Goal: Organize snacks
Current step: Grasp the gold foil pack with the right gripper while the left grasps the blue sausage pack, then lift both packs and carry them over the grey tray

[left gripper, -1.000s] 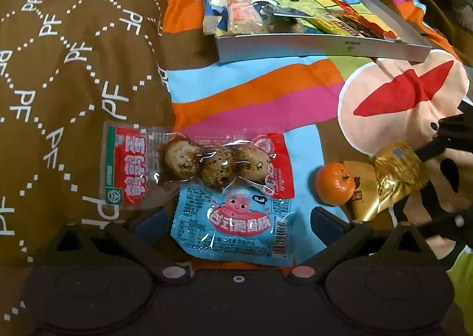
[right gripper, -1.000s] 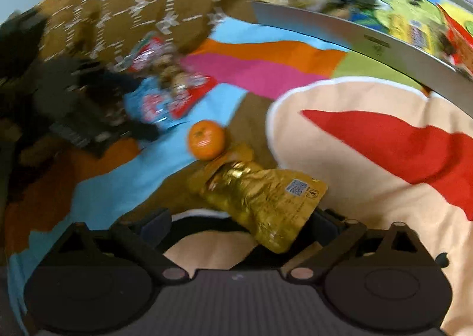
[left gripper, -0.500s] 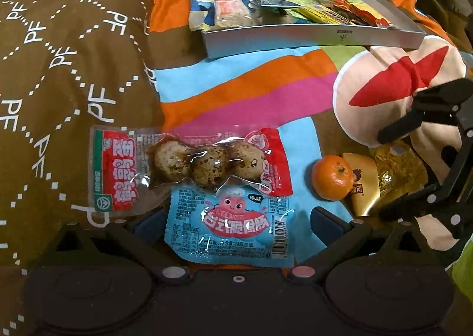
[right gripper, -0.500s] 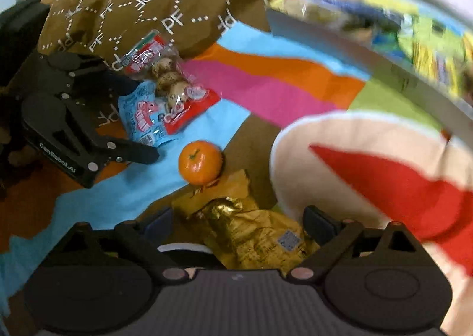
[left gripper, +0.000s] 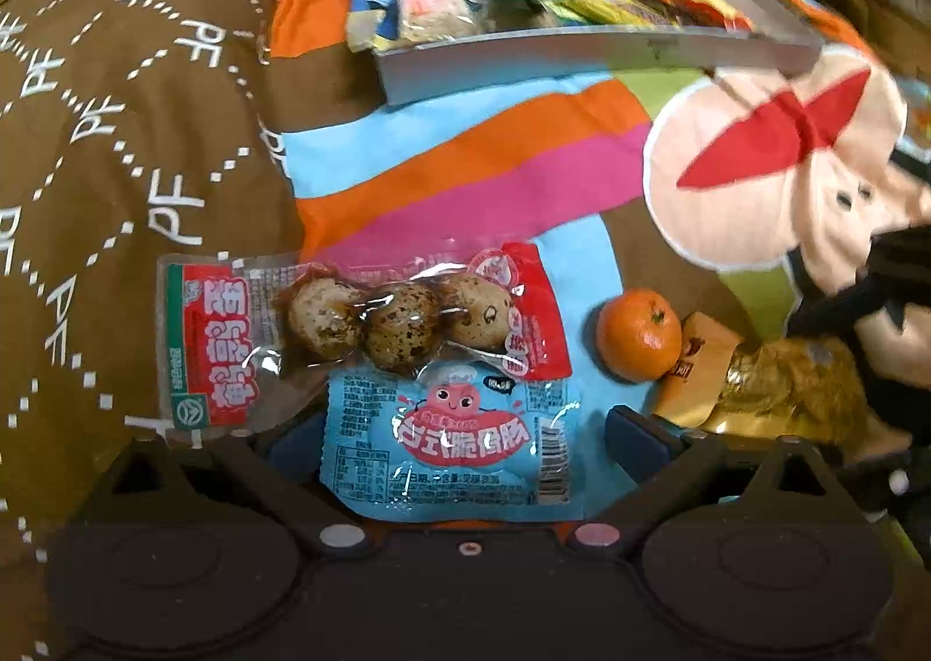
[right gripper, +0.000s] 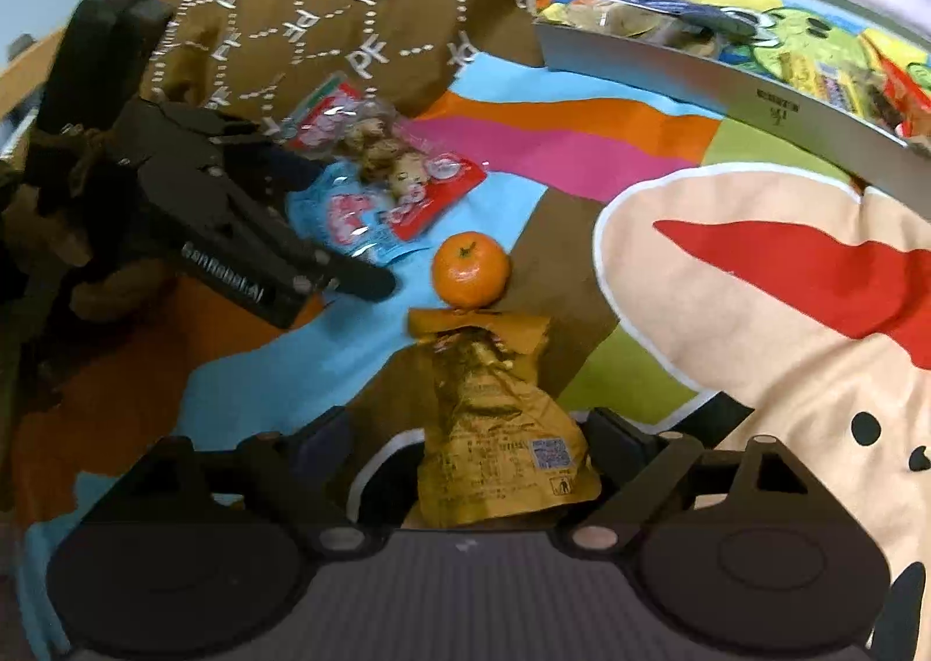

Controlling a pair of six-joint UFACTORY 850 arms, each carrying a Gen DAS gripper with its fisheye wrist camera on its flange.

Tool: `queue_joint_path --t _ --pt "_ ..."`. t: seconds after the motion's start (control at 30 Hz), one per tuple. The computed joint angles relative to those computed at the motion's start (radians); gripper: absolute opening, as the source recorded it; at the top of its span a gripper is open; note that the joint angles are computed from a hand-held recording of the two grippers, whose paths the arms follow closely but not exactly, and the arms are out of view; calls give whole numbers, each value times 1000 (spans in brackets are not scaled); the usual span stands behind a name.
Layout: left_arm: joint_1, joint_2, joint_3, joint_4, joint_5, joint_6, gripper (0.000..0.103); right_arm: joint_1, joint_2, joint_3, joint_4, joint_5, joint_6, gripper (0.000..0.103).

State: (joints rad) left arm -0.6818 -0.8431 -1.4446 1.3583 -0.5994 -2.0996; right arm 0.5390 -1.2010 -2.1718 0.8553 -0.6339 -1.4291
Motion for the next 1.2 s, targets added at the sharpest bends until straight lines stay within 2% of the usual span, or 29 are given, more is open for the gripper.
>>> queue_joint_path --t 0.13,0.3,0.43,0.6,0.67,0.8,0.87,1.07,1.13,1.2 --pt "-6 -14 -17 -14 -26 56 94 15 15 45 51 100 14 80" --pt "5 7 9 1 6 -4 90 25 72 159 161 200 -56 66" --pt "0 2 -1 -24 4 36 90 33 121 251 245 269 -98 61" --pt "-4 15 2 -82 62 64 89 45 176 350 360 347 -155 57" --pt "-8 25 9 -103 111 69 89 49 200 395 458 385 -251 56" --pt "-21 45 26 -117 187 62 89 58 248 481 733 467 -560 56" --pt "-26 50 32 -102 210 49 89 55 262 505 807 468 -631 58" --pt "-33 30 7 -137 194 113 89 37 257 509 773 426 -560 61" --pt "-33 31 6 -151 202 123 89 37 259 520 850 428 -629 61" --pt "-28 35 8 -149 221 114 89 44 266 538 1001 442 -788 59"
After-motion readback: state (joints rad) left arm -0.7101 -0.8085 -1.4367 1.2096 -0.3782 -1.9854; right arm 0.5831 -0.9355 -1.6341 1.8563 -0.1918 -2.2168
